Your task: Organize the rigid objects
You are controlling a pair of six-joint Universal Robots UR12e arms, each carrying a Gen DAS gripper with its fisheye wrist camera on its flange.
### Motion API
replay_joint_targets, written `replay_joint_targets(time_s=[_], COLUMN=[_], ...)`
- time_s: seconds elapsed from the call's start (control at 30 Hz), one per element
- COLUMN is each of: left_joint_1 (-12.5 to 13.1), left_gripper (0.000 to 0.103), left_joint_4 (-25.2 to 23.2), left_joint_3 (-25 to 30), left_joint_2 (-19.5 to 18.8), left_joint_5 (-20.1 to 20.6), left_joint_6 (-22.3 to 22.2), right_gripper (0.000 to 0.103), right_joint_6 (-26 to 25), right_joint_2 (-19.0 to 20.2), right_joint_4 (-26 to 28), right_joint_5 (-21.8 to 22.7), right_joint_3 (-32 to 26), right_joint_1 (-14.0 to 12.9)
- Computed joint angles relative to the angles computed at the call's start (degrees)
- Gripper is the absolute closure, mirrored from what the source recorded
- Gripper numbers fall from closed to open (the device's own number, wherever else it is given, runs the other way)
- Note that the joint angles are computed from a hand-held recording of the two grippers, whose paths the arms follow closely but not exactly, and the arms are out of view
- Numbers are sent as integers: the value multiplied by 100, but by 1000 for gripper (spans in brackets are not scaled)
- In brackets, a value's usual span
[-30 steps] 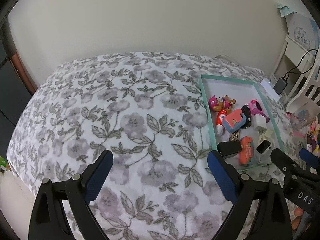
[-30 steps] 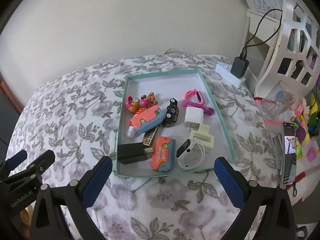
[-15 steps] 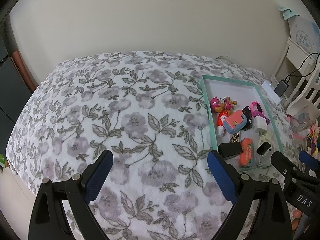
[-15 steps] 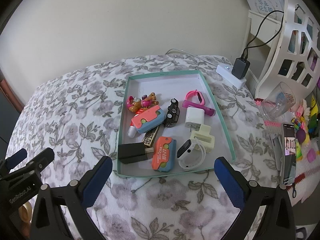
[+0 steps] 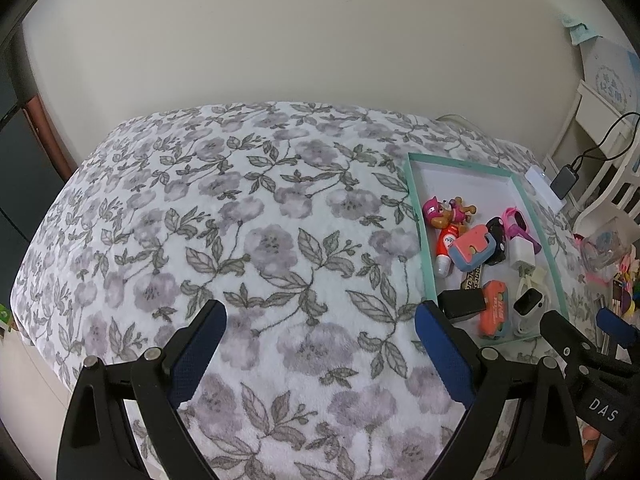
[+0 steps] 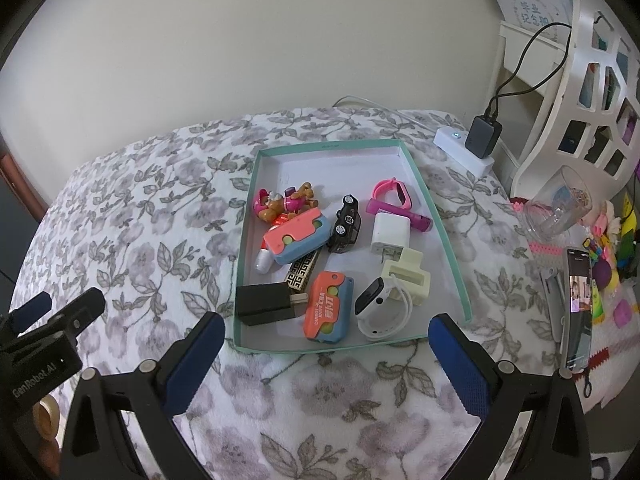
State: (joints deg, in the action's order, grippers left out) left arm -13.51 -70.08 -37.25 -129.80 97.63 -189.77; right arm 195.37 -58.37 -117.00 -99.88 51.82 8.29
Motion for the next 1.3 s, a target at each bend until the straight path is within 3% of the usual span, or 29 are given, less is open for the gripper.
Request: replay_joint_targets(time_s=[0.57, 1.3], left_joint_1=[-21, -29], left_gripper=[8, 8], left_joint_4=[-230, -337], left_joint_3=[177, 216], left_joint_2=[-98, -118], left_joint_5=[114, 216], left_joint_6=[-327, -389], right_gripper=[0, 0], right_joint_6=[-62, -126], right_joint_2=[17, 27], right_joint_4=[39, 69], right_joint_5=[28, 47], right_joint_3=[-18, -23], right_joint_1=[-5, -9])
